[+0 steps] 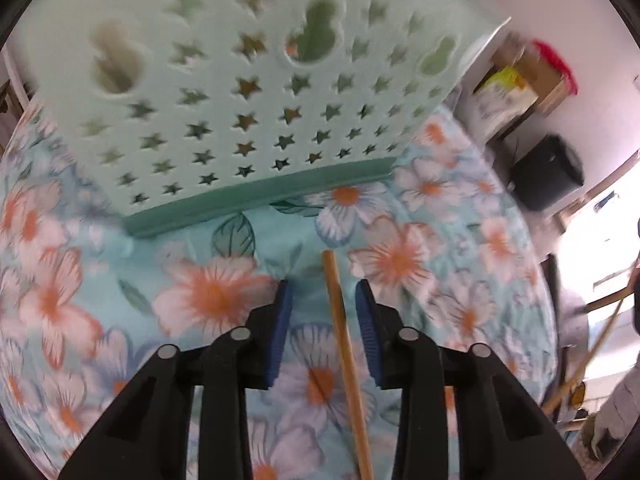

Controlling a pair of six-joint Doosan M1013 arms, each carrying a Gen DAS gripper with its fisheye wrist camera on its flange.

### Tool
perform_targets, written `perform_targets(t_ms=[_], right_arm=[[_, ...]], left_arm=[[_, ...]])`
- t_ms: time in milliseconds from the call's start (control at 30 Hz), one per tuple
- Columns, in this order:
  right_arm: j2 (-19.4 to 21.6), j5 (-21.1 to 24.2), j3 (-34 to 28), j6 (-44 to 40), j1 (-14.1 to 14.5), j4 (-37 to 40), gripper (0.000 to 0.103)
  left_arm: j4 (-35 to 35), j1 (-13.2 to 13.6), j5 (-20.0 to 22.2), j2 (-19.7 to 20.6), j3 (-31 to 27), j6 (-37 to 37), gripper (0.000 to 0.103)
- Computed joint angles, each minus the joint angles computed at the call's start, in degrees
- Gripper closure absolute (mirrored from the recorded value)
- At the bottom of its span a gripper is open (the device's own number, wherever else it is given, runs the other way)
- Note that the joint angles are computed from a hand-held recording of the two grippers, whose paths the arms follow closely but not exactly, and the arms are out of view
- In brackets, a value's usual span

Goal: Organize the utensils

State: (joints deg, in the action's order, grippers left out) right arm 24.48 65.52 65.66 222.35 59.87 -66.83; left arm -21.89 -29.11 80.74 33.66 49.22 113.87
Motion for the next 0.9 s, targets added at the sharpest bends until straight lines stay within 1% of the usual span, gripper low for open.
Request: perform_targets(t_ms=[33,67,100,267,333,367,400,500,533,567,633,667,733,800,833,900], right_arm=[[0.0,-0.1,0.0,0.0,-0.1,0.1,0.099],[0.0,-0.2,0.1,0.1,-0.2,0.2,0.099],[0.0,-0.5,0.2,0.2,-0.3,0.4,0.099],[0.1,-1.3,0.3,0.3,-0.5,0.9,0.099],[0.2,-1.2,0.1,0.0,-0.5,0.8,0.099],[0.2,-1.2,0.1,-0.1,-0.4,0.8,0.099],[0.3,-1.1,-0.1,-0.3,-0.4,0.8,0.099],[0.6,-1.0,-0.7,-0.8,-0.3,0.8,0.099],[0.6,-1.0,-0.9,-1.0,-0.3,0.8,0.099],[0.8,-1.0,-1.1,-1.2,-0.3,0.8,0.099],[0.9,-1.1,-1.4,-1.4,-0.3,0.8,0.099],[1.1,-1.1,-1.6,-1.5,-0.3,0.8,0.099],[1.1,-1.1,-1.7,-1.3,-0.2,0.6,0.099],[1.2,-1.1,-1.9,-1.4,-0.1,0.5,0.099],[1.3,-1.2,-2.0,-1.5,-0.1,0.5,0.099],[1.3,-1.1,-2.1,-1.7,-0.1,0.6,0.099]], left_arm=[[1.7,-0.4,-0.5,0.1,-0.2,0.5,0.081],[2.6,-0.6,-1.0,0.0,-0.1,0.9,0.084],[3.5,-0.8,-1.5,-0.1,0.0,1.2,0.092],[2.2,0.1,-1.7,-0.1,-0.6,1.3,0.097],[-0.8,1.2,-2.9,-0.8,-0.3,1.9,0.097],[-2.3,2.1,-3.1,-1.2,-0.4,2.8,0.097],[-3.8,2.6,-4.3,-1.8,0.0,3.5,0.097],[-9.7,4.0,-10.2,-4.5,1.7,6.5,0.097],[-13.1,4.6,-14.3,-6.0,3.4,8.5,0.097],[-16.0,5.0,-17.0,-7.1,4.5,10.6,0.097],[-23.9,5.9,-25.0,-10.0,8.0,16.9,0.097],[-27.9,6.4,-27.5,-10.9,9.4,19.7,0.097],[-39.1,7.5,-33.1,-12.9,13.6,27.3,0.097],[-44.9,7.7,-37.4,-14.4,17.2,32.5,0.097],[-46.2,7.8,-38.8,-15.0,18.7,33.8,0.097],[-46.6,7.7,-40.6,-15.6,20.8,33.8,0.097]])
